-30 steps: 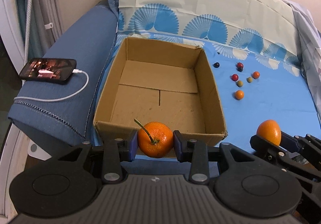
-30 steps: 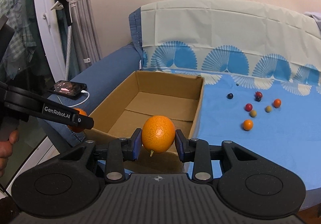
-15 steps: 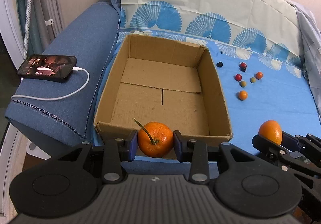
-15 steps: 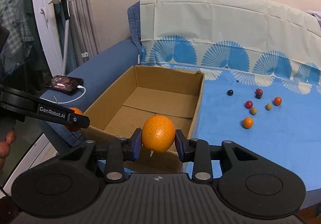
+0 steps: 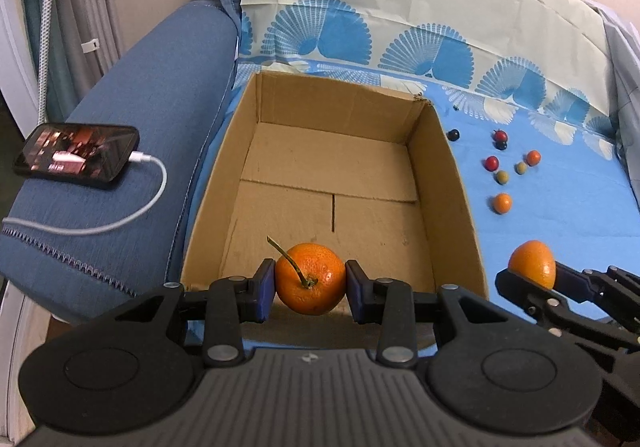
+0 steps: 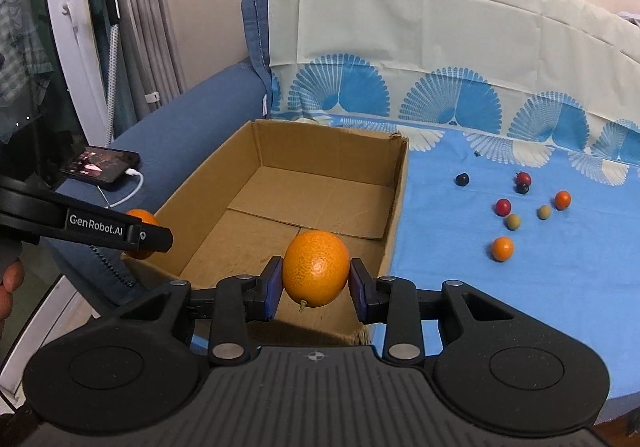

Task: Organize fruits
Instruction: 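Carry the tangerine in the left tool while the right tool carries the orange over the box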

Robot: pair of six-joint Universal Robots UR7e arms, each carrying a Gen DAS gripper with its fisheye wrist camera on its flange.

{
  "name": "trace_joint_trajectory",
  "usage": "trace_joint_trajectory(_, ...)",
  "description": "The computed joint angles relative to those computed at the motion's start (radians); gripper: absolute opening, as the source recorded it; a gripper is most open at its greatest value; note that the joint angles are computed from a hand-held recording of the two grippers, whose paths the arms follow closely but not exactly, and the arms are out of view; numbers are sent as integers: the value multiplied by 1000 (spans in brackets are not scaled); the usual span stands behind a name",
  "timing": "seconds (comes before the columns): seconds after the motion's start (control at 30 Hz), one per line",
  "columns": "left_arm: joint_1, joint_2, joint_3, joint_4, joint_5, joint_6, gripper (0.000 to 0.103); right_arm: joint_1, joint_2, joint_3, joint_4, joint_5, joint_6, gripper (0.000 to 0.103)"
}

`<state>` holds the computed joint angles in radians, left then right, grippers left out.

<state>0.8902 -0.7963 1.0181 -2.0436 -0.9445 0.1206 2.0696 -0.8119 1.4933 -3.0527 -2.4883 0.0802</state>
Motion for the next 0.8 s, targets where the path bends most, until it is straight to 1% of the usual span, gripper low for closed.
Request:
trace_joint_trajectory(0.17, 16, 68, -88, 23, 1, 6, 41, -30, 38, -63, 38, 19, -9, 37)
trace_joint_trajectory(0.53, 51, 185, -230, 73, 25, 27, 41, -77, 98, -156, 118, 64, -8, 37)
trace_joint_trajectory(0.8, 68, 246, -289, 99, 57, 40, 41, -103, 121, -197, 194, 92, 34, 37)
